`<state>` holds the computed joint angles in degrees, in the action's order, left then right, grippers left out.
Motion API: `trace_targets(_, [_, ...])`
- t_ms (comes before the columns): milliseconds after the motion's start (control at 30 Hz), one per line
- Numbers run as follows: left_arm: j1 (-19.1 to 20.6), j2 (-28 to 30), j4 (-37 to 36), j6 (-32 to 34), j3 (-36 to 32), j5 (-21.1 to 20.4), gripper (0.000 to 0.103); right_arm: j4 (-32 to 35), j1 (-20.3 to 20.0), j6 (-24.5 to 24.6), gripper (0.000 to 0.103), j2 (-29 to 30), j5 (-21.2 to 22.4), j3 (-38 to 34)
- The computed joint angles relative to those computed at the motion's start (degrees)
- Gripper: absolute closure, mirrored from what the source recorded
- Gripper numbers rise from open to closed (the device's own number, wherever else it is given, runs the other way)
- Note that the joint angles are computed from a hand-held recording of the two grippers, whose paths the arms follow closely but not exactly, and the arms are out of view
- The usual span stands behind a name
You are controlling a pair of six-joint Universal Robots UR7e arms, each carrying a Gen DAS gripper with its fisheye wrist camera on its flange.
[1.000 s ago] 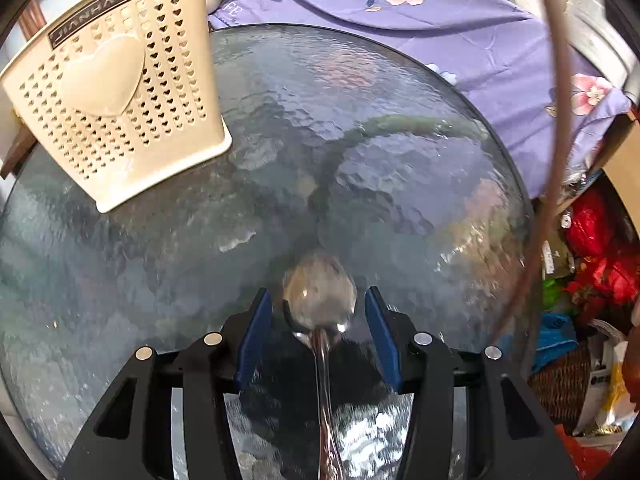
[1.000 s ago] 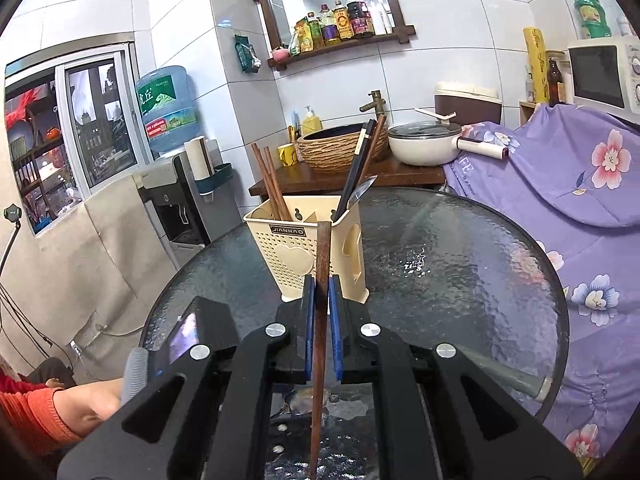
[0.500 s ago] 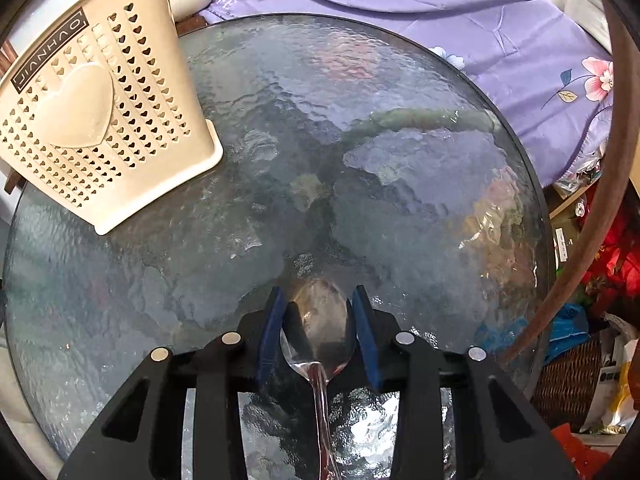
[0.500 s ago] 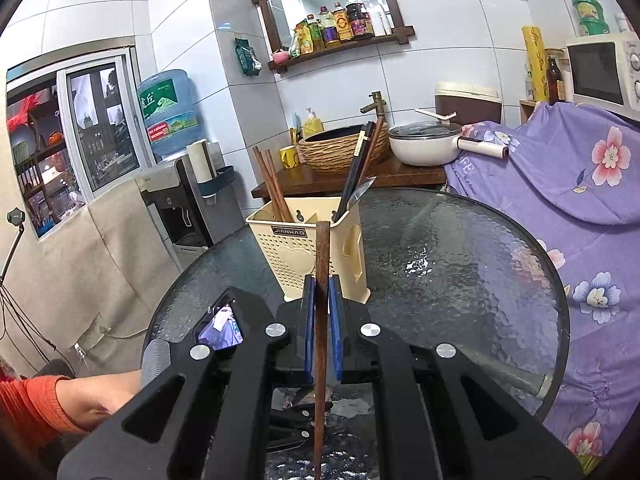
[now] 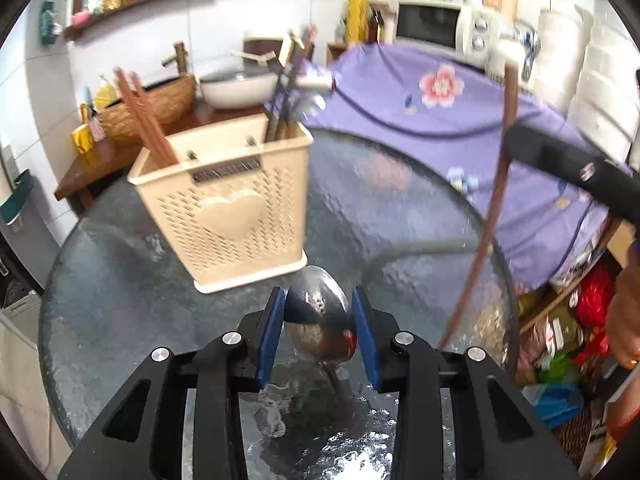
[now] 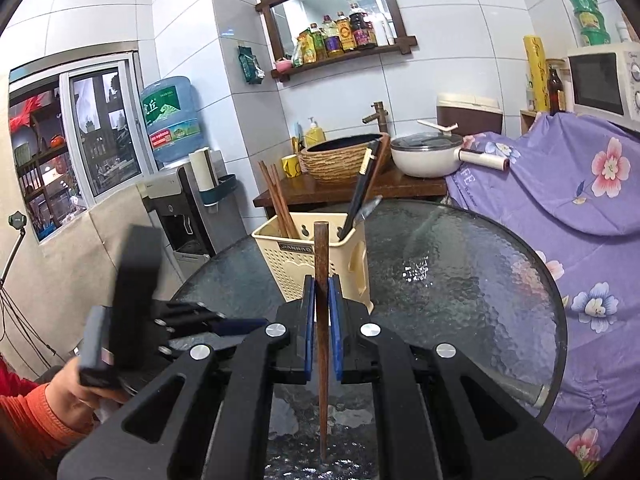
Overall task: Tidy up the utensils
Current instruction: 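Lift the spoon with the left tool toward the holder while the right tool carries the brown chopstick, then lower the spoon into the holder and open the left tool while the right tool releases its chopstick there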
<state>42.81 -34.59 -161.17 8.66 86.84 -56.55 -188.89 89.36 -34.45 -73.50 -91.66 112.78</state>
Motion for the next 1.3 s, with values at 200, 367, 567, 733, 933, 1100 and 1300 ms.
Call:
trace_targets(200, [-0.1,-0.7,-3.3,0.6,1.8,1.0,0.069,0.5,0.9,-0.8,0.095,1.2,-1.0,-1.3])
trace_targets(367, [0.0,-1.0,-4.8,1.1,1.9,0.4,0.069,2.0,1.2,-1.0,0.095,1.0,-1.1,-1.7])
trace_targets(567, [-0.5,-2.0,-7.5,2.5,1.1,0.5,0.069,4.5,2.2,-0.9,0.095,1.2,-0.2,-4.0])
trace_targets(733, [-0.8,-2.2,-8.5,3.1,-4.8,-0.1,0.069,7.2,5.3,-0.5,0.095,2.9,-0.5,-10.4])
trace_targets(933, [-1.4,1.4,-8.3,6.9,-17.2,3.7,0.069,10.0,9.3,1.2,0.095,6.6,-2.3,-21.6])
trace_targets(1100, [-0.6,7.4,-7.8,10.2,-28.3,8.1,0.069,11.1,10.4,5.6,0.095,12.1,-3.5,-32.2])
trace_targets(1300, [1.6,11.5,-7.7,10.4,-31.4,9.4,0.069,6.6,9.3,1.8,0.095,18.1,-6.5,-36.0])
